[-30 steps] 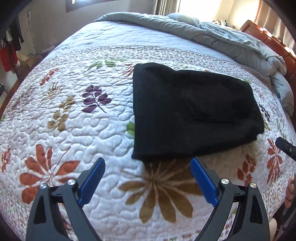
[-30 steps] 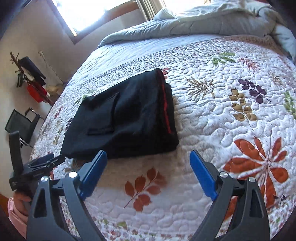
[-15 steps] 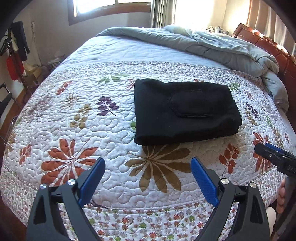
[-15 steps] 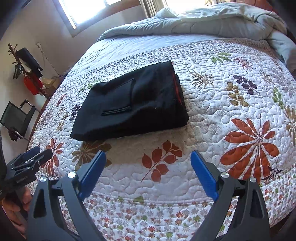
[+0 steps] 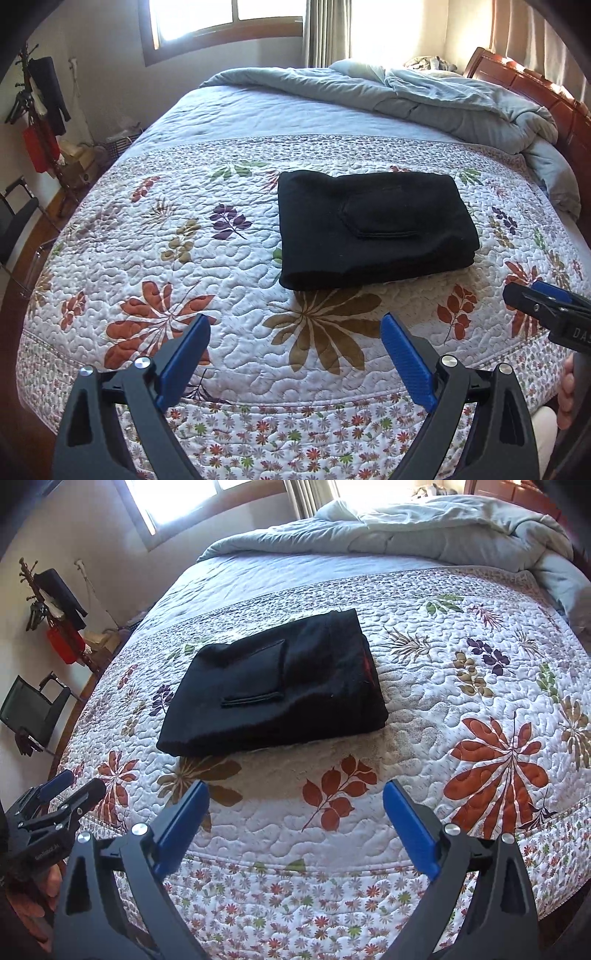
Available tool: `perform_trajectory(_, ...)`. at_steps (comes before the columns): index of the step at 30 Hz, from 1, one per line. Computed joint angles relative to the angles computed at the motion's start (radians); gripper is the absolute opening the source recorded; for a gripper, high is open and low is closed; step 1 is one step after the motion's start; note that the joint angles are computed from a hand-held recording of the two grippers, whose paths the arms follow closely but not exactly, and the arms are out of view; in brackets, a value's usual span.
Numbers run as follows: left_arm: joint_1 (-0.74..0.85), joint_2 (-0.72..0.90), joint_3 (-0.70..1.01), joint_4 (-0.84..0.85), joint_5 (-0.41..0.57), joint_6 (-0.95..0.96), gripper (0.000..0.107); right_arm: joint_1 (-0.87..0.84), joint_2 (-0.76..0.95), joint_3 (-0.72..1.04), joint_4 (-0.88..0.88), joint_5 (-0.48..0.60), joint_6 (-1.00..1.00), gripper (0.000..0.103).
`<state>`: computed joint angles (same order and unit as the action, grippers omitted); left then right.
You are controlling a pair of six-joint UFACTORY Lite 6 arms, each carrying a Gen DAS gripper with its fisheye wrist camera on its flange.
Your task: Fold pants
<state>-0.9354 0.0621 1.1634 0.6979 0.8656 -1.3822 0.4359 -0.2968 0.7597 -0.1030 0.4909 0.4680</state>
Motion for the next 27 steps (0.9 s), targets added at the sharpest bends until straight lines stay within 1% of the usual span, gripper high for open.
perform_trajectory(11, 0.035, 0.027, 0.003, -0.027, -0.043, 0.03, 0.094, -0.03, 0.037, 0.002, 0.034, -0.021, -0.045, 0.095)
perform_trajectory(27, 0.065, 0.098, 0.029, -0.067, -0.091, 0.08, 0.094, -0.031, 0.09, 0.014, 0.066, -0.052, -0.086, 0.095)
